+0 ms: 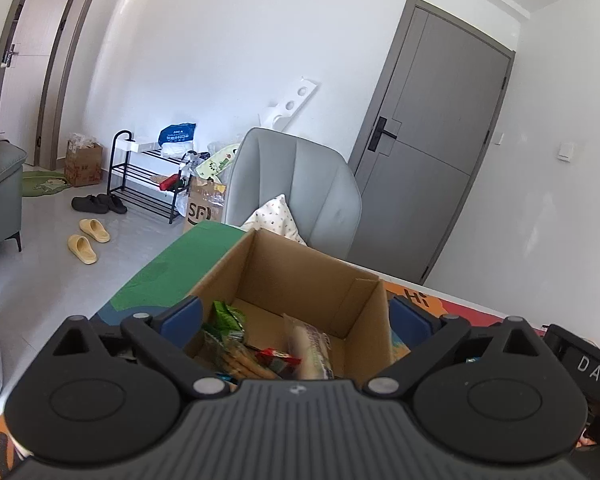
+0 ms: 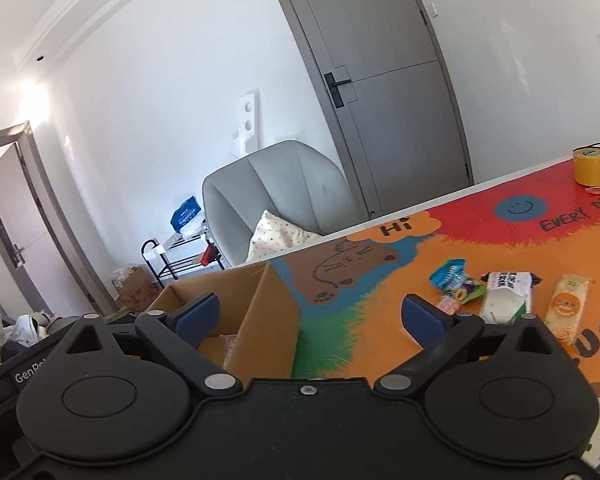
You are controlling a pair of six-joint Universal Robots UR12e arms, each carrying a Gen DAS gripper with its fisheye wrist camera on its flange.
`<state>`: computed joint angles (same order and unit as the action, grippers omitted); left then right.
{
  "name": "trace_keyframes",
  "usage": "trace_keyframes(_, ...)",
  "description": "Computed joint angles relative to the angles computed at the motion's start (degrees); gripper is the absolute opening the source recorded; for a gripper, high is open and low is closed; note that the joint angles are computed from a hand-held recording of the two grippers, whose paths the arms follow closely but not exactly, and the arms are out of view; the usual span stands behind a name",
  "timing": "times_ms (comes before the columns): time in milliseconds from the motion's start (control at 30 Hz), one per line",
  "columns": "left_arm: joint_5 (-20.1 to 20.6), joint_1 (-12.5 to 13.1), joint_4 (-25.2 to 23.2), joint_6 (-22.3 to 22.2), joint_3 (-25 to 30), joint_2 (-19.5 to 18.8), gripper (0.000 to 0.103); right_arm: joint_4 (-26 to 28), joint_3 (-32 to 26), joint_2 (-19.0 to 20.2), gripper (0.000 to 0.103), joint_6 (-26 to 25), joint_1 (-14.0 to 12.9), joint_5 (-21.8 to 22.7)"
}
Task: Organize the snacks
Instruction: 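Return both tools from the box to the remaining snacks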
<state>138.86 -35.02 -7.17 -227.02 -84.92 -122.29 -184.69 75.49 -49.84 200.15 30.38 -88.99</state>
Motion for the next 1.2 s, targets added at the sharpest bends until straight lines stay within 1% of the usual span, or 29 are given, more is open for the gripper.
trace_keyframes(33, -0.21, -0.16, 0.26, 0.45, 0.33, -0.26, 0.099, -0.33, 0.51, -0.26, 0.103, 0.29, -0.15, -0.28)
trace_keyframes(100, -0.55, -0.44, 0.42, 1.30, 0.98, -0.73, 0.100, -1.00, 1.70, -0.89, 0.103, 1.01, -0.49, -0.98)
trace_keyframes(167, -1.79, -0.55, 0.91, 1.76, 1.48, -1.09, 0.100, -1.40, 2.70, -1.44, 0.103, 1.25, -0.78, -1.78)
trace_keyframes(300, -4.00, -0.78, 2.01, 3.01, 2.55, -1.85, 0.100, -2.22, 4.55, -2.42, 0.103, 1.10, -1.22, -4.74)
trace_keyframes(400, -5.06, -1.09, 2.78, 4.06, 3.67, -2.58, 0.100, -3.13, 6.17, -3.30, 0.103, 2.50, -1.95, -5.05)
trace_keyframes(633, -7.30, -1.63, 3.01, 6.16, 6.14, -4.07, 0.100, -5.09, 9.21, -4.97, 0.103, 3.61, -3.07, -7.42)
trace_keyframes(933, -8.49, -2.64, 1.24, 9.38, 10.76, -6.71, 0.100, -7.21, 12.56, -6.60, 0.103, 5.60, -4.76, -8.91)
trace_keyframes(1033, -9.59, -2.79, 0.69, 10.08, 11.94, -7.40, 0.100, -7.61, 13.47, -6.92, 0.103, 6.71, -5.35, -9.48)
trace_keyframes(1200, -11.53, -2.95, -1.78, 10.65, 14.24, -8.73, 0.100, -7.74, 14.56, -7.12, 0.103, 8.35, -6.34, -9.26)
